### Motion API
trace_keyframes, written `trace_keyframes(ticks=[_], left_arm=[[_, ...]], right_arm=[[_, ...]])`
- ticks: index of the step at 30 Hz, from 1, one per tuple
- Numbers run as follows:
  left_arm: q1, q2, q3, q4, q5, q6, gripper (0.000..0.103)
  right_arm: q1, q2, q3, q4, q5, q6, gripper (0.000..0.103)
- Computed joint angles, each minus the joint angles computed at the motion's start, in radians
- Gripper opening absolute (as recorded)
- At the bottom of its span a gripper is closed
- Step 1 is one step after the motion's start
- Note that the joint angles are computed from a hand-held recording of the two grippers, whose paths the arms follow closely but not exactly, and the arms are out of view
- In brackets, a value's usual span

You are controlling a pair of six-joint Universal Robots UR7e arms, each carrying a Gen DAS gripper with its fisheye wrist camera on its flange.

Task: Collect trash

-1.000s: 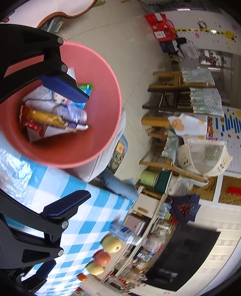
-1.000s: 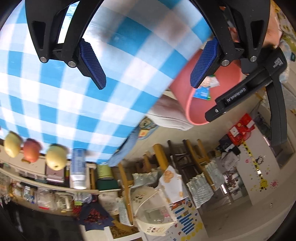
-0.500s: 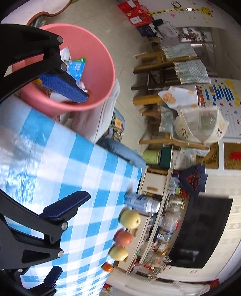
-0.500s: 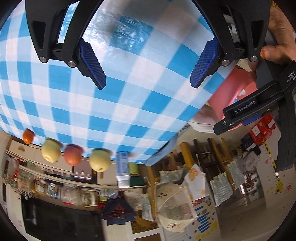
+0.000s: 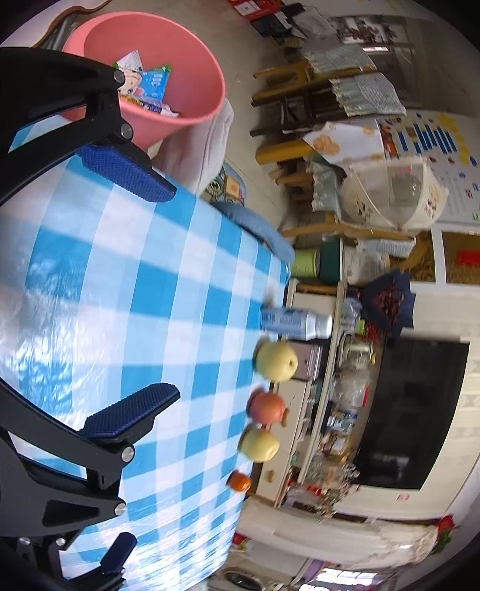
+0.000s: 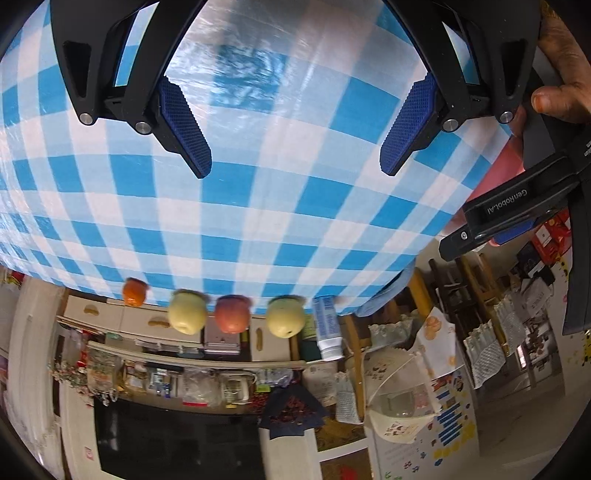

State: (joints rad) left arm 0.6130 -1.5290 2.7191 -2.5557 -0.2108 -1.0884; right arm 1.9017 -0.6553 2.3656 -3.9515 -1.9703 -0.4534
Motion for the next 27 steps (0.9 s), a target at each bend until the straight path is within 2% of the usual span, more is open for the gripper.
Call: trace_keyframes(ticks=[7, 14, 19, 22, 27], left_arm=[[-0.052, 0.114, -0.021, -0.006, -0.019, -0.011, 0.099], [-0.108, 0.216, -0.031, -0.066, -0.038, 0.007, 0.099], [-0.148, 0.279, -0.022, -0.172, -0.053, 0.053, 0.099], [-0.163, 0.298, -0.021, -0.190, -0.061, 0.059, 0.099], [-0.198, 0.293, -0.019, -0.133, -0.072, 0.005, 0.099]], right_arm=[[-0.047, -0.040, 0.066, -0.094, -0.012, -0.010, 0.092], [-0.073, -0.058, 0.123, -0.185, -0.034, -0.029, 0.092], [-0.071, -0.040, 0.154, -0.284, -0.077, -0.084, 0.092], [-0.065, -0.026, 0.174, -0.358, -0.098, -0.116, 0.092], [-0.065, -0.007, 0.206, -0.479, -0.115, -0.158, 0.092]])
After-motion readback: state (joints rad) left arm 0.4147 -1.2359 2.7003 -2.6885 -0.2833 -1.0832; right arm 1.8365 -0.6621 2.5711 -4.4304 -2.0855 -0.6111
